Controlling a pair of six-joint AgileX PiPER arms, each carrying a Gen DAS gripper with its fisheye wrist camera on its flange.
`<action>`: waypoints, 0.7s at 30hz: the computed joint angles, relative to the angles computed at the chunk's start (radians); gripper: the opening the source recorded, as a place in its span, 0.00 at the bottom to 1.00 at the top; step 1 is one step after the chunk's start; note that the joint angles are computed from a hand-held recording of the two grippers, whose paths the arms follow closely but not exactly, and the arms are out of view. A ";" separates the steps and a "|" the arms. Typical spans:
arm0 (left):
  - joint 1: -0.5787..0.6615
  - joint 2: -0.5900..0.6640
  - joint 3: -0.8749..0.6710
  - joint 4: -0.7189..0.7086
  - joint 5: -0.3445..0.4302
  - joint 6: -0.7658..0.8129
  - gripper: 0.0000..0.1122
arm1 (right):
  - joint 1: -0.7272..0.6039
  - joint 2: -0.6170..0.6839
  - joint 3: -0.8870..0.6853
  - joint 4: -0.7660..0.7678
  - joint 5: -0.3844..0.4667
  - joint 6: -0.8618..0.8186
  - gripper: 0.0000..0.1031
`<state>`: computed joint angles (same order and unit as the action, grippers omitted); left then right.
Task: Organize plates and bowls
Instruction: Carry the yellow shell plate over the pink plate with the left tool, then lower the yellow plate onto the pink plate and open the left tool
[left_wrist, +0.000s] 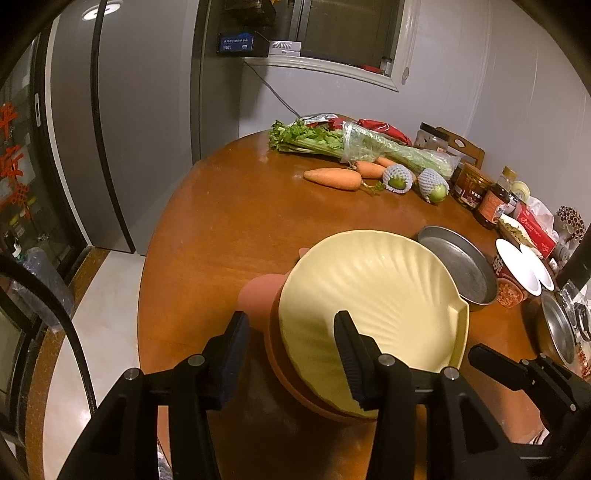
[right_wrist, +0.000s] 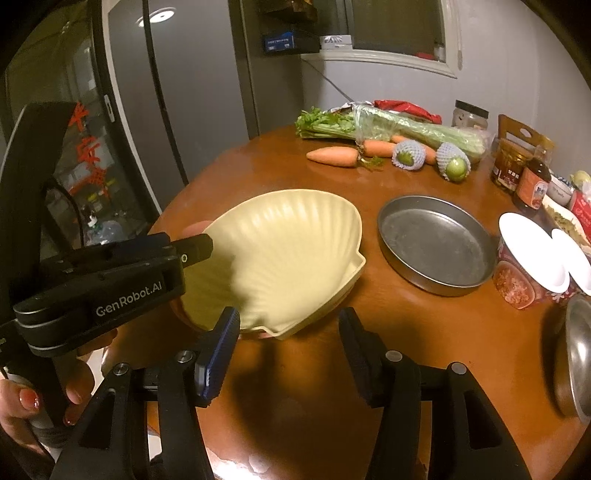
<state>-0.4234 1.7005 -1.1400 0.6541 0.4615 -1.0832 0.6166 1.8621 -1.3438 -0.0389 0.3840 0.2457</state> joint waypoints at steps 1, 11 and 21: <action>-0.002 -0.003 0.002 0.001 0.000 -0.001 0.43 | -0.003 -0.005 0.005 0.008 0.000 -0.005 0.56; -0.060 -0.037 0.010 0.074 0.047 -0.079 0.44 | -0.017 -0.065 0.055 -0.037 -0.033 0.060 0.56; -0.139 -0.069 -0.013 0.126 0.109 -0.116 0.46 | -0.031 -0.147 0.123 -0.141 -0.073 0.180 0.56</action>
